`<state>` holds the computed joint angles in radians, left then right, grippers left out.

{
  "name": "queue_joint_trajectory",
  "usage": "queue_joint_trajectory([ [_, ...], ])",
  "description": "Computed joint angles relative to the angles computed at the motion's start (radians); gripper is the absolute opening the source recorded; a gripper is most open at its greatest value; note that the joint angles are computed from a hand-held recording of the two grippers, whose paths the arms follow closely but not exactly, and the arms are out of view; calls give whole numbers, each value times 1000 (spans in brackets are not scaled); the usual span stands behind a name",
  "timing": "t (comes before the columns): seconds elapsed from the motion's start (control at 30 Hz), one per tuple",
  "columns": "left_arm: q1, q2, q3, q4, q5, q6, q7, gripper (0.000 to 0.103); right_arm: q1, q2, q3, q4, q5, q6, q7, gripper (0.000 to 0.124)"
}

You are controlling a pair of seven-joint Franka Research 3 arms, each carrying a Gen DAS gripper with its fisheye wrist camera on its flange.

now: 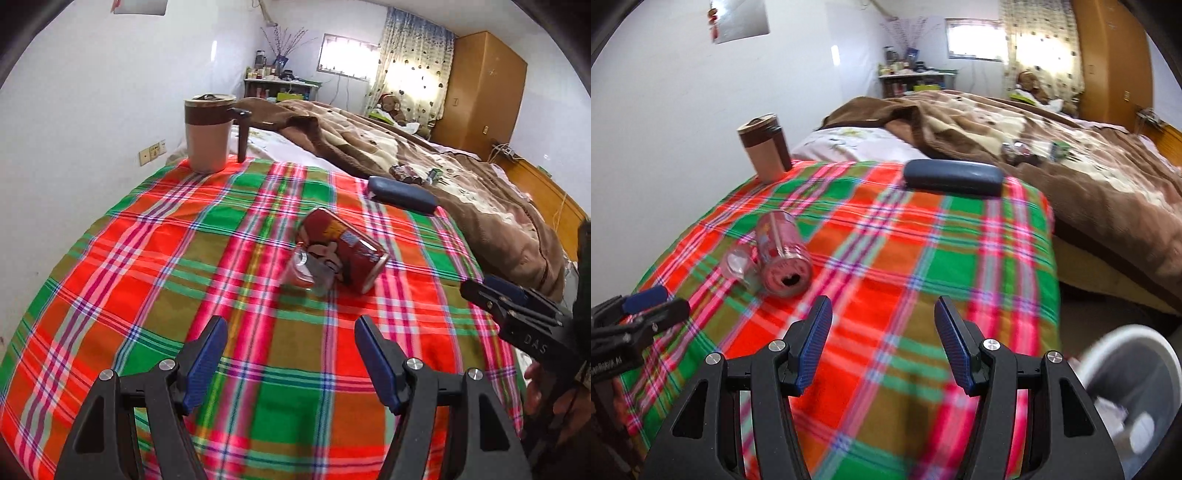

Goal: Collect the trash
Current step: 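Move both tools back toward the clear plastic cup and red can, then grasp the clear red-lidded plastic cup with the left tool while the right tool grasps the red can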

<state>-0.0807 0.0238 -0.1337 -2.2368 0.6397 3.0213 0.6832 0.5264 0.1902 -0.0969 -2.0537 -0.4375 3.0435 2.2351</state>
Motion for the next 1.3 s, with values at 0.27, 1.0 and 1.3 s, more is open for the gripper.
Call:
queue_joint_trajectory([
  [0.27, 3, 29, 17, 29, 4, -19, 14, 71, -192, 141, 279, 165, 374, -4, -441, 59],
  [1.0, 14, 79, 9, 64, -186, -24, 181, 71, -92, 292, 221, 415, 641, -204, -713, 60],
  [1.3, -1, 159, -3, 158, -281, -52, 261, 71, 18, 260, 60, 346, 518, -129, -514, 57],
])
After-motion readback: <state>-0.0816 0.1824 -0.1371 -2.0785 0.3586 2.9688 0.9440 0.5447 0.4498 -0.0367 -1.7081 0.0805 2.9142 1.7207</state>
